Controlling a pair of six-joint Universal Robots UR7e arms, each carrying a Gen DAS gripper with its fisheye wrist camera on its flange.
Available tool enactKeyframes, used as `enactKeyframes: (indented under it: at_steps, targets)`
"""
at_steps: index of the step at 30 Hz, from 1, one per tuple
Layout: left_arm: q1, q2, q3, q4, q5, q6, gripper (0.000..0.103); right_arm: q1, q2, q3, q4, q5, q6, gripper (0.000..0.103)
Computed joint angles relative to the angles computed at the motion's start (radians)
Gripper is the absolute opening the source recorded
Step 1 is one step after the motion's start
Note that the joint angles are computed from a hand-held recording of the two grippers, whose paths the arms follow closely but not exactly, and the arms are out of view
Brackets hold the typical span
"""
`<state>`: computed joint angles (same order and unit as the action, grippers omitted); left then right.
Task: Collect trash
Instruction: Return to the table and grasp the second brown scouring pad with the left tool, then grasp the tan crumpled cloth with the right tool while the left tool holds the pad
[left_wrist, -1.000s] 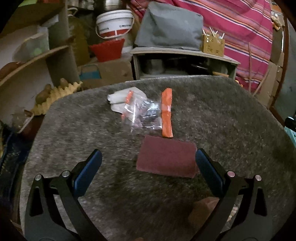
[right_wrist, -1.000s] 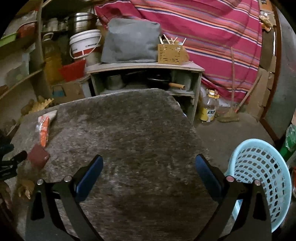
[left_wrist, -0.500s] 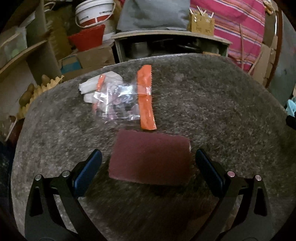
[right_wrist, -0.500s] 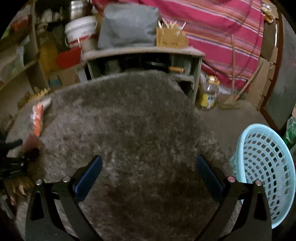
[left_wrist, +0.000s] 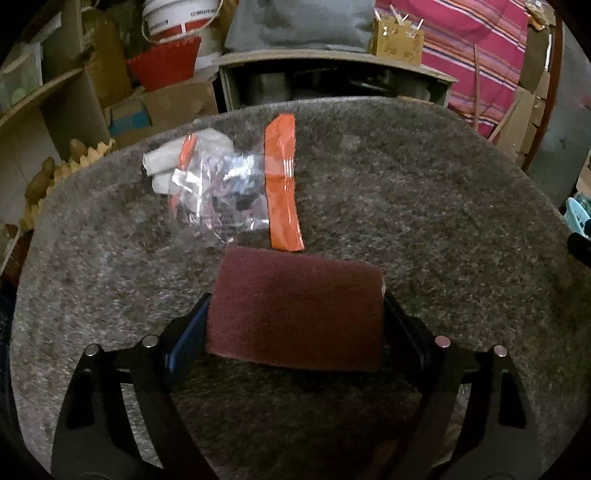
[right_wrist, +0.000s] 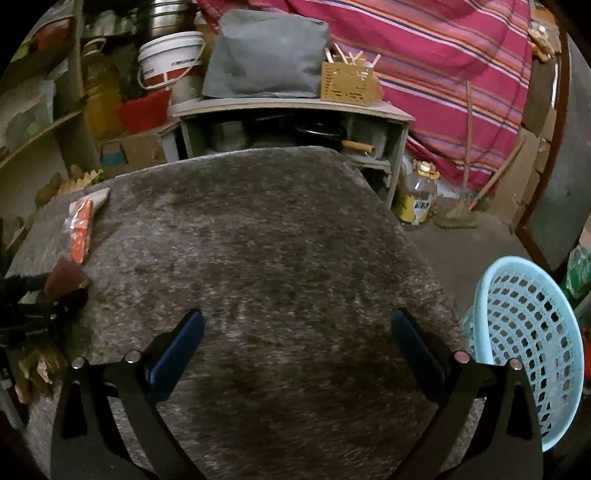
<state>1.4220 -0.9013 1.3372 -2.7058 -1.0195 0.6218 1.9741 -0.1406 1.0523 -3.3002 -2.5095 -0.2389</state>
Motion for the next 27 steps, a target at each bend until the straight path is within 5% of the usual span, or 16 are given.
enactKeyframes:
  at_steps: [14, 27]
  targets:
    - [-0.002, -0.163, 0.171, -0.291, 0.002, 0.044, 0.085, 0.046, 0.052, -0.059, 0.042, 0.089, -0.026, 0.099]
    - [0.068, -0.287, 0.261, -0.397, 0.031, 0.037, 0.085, 0.105, 0.157, -0.168, 0.133, 0.149, -0.012, 0.099]
